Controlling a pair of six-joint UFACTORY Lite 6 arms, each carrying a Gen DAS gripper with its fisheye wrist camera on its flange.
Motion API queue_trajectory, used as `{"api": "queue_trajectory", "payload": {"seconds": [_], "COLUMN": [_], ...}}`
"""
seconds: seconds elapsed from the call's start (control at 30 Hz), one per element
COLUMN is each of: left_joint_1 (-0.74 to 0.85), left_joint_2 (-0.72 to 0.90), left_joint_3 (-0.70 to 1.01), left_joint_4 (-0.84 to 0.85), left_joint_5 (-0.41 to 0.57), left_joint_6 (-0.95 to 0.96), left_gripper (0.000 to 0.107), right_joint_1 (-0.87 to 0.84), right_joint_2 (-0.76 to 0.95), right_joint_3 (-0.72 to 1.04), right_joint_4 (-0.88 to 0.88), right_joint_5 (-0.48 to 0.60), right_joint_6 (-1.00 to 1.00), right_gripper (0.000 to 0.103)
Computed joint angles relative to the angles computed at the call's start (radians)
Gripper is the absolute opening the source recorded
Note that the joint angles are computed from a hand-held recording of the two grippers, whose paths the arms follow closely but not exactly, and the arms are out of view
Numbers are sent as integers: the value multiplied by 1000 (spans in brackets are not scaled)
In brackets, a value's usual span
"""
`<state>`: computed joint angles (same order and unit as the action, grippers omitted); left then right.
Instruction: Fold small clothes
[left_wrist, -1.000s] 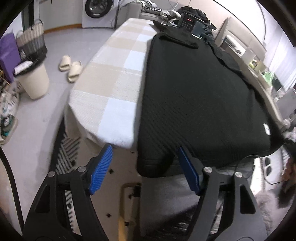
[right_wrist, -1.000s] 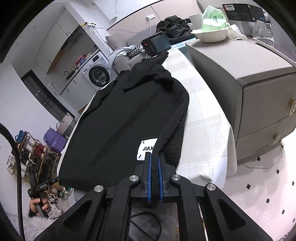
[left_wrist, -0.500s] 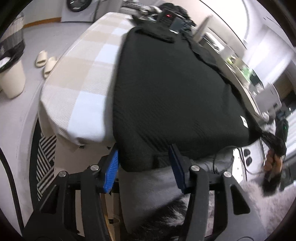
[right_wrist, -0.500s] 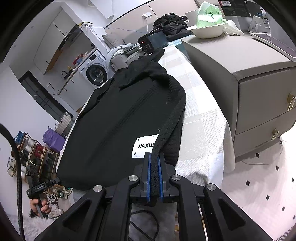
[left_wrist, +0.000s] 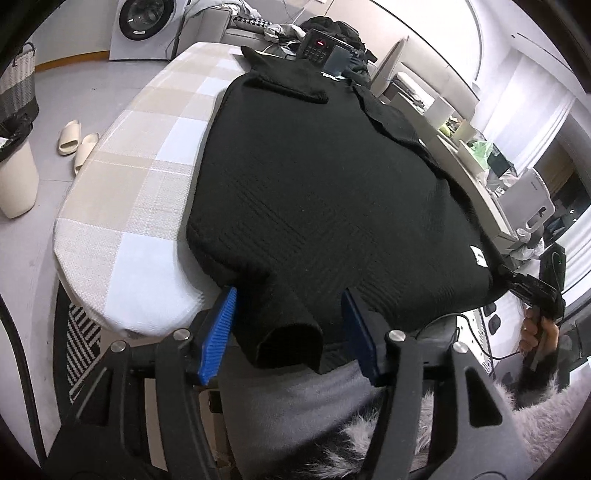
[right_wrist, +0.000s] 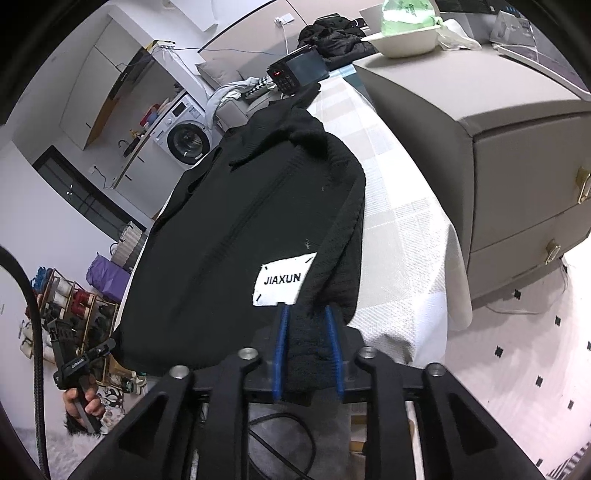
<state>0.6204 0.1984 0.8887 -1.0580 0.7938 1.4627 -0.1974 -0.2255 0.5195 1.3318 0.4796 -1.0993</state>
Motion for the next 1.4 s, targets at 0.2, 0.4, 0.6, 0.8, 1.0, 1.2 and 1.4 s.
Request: {"api": "queue_trajectory", "payload": {"seconds": [0.2,0.4,0.6,0.8,1.0,1.2,1.4], "left_joint_1": [-16,-73,-48,-53,-85,-141,-189], "left_joint_2": [44,68,86,34,98,218,460], "left_joint_3": [43,85,101,143,295,500,879], "left_joint_4": [-7,24,-118,-242,-331,-371,-324], "left_joint_5": [-2,-106,-65,12,30,5,-34], "left_joint_6": [-57,-186,-66,-16,-52,-123,-321], "left_gripper": [63,19,5,5,5,5,5], "right_joint_1": [-1,54,-30,-86,-27,49,96], "right_joint_2": [19,-11,-31,-46,4,121,370], "right_joint_3": [0,-14,-47,-34,56,202,500], "right_joint_4": [4,33,306,463,604,763,858], "right_joint_5": [0,-88,72,247,222,136,50], "right_joint_6": [-14,-21,-268,-359,-416,-488,-496], "right_gripper": [38,9,7,7,7,7,7]}}
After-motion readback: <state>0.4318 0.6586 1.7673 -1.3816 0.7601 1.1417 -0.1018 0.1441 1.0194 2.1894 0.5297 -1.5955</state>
